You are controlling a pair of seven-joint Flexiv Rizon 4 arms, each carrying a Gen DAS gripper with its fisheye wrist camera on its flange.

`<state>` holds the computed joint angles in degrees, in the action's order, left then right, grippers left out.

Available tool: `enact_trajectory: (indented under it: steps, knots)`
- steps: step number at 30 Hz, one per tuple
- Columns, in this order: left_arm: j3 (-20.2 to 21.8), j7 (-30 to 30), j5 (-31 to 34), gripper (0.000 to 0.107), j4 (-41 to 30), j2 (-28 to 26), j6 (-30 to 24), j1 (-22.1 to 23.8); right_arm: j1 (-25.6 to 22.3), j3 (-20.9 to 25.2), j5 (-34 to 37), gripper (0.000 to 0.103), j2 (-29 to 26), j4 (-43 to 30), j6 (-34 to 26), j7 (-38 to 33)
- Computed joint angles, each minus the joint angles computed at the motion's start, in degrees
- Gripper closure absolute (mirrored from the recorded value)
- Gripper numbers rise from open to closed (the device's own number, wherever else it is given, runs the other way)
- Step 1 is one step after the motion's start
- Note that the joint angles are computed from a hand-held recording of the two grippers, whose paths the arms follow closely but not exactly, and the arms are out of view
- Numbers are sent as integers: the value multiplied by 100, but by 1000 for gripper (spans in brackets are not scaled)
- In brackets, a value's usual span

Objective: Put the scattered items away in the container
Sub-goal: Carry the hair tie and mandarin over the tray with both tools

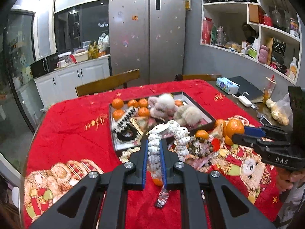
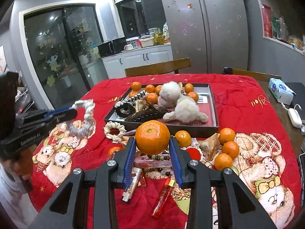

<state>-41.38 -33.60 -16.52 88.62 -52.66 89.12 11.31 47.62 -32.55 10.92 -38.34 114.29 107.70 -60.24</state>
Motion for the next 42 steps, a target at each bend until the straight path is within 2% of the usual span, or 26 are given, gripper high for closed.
enact_trajectory:
  steps: [5, 11, 16, 21, 27, 31, 34, 38, 42]
  knots:
    - [6, -26, -126, 94, -136, 68, -179, -37, 29, -47, 8, 69, 35, -36, 44, -48]
    - [-59, 77, -207, 94, -232, 99, -137, -83, -25, -66, -97, 69, 134, -114, -68, -146]
    - [108, 90, -428, 94, -530, 125, -427, -287, -117, -70, -237, 69, 227, -205, -156, -152]
    - [488, 71, -741, 94, -1047, 50, -740, -673, -356, 23, -325, 69, 255, -386, -162, -80]
    - [1310, -41, -1076, 94, -1939, -203, -1428, -1303, -470, -18, -385, 69, 147, -547, -235, 29]
    - [1855, -277, -1162, 94, -2614, -509, -1887, -1674, -725, 164, -547, 69, 66, -710, -326, 105]
    - [2099, -417, -1161, 94, -3058, -746, -2082, -1864, -924, 290, -664, 69, -10, -849, -350, 169]
    - [2233, -503, -1117, 94, -3624, -1080, -2205, -2053, -1134, 387, -796, 69, -112, -1026, -407, 232]
    - [2157, -386, -1135, 94, -4191, -1412, -2338, -2186, -1345, 458, -946, 69, -200, -1214, -523, 327]
